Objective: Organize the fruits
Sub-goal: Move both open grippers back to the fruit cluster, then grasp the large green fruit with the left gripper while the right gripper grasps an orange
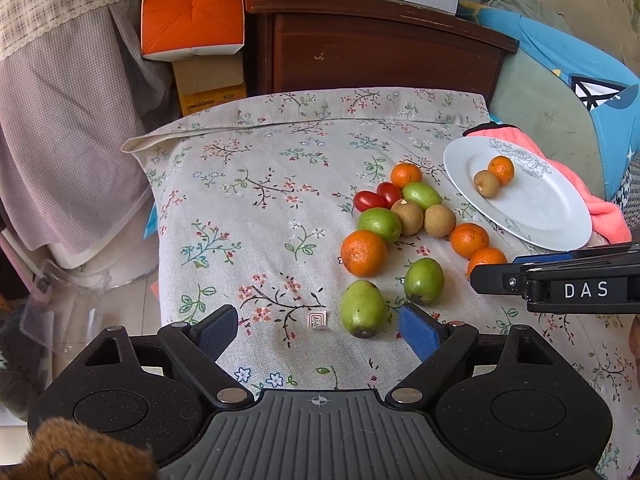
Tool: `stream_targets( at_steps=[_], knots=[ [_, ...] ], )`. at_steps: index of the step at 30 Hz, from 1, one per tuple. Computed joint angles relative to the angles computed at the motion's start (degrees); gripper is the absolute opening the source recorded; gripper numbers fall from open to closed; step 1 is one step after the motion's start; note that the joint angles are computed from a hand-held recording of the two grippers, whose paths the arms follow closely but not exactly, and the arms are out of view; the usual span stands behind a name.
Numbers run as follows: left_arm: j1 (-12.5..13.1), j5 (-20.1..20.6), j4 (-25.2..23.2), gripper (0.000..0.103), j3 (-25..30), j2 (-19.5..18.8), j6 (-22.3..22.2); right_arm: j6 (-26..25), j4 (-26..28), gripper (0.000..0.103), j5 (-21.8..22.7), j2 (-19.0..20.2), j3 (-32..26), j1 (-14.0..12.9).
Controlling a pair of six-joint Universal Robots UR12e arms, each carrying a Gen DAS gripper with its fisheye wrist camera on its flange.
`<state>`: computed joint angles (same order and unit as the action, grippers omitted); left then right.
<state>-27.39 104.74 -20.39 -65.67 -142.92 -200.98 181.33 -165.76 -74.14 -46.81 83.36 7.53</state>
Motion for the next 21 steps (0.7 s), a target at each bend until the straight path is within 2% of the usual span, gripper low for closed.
stream_targets(
  at_steps=[3, 6, 13, 17, 21],
  knots=[
    [0.0, -0.5, 0.7, 0.084, 0.7, -0.7, 1.1, -0.1, 0.9, 0.048, -0.1, 0.3, -0.5, 0.2],
    [0.0, -1.8, 0.4, 0.075, 1.5, -1.3, 1.7, 0.3, 1.6, 0.046, -0.4, 0.5, -0.9, 0.3],
    [-0.5, 0.0, 1.5, 0.062, 2.7, -2.7, 5.3, 1.0, 1.4, 0.034, -1.1, 1.0, -1.5, 0.5],
    [-0.6, -0.8, 2.6, 0.038, 2.6, -2.7, 6.5, 0.9, 1.4, 0.033, -0.9, 1.0, -1.5, 0.4],
    [-0.4, -1.1, 2.8, 0.026, 2.3, -2.4, 5.2, 1.1, 1.8, 0.033, -0.5, 0.8, -1.4, 0.3]
  ],
)
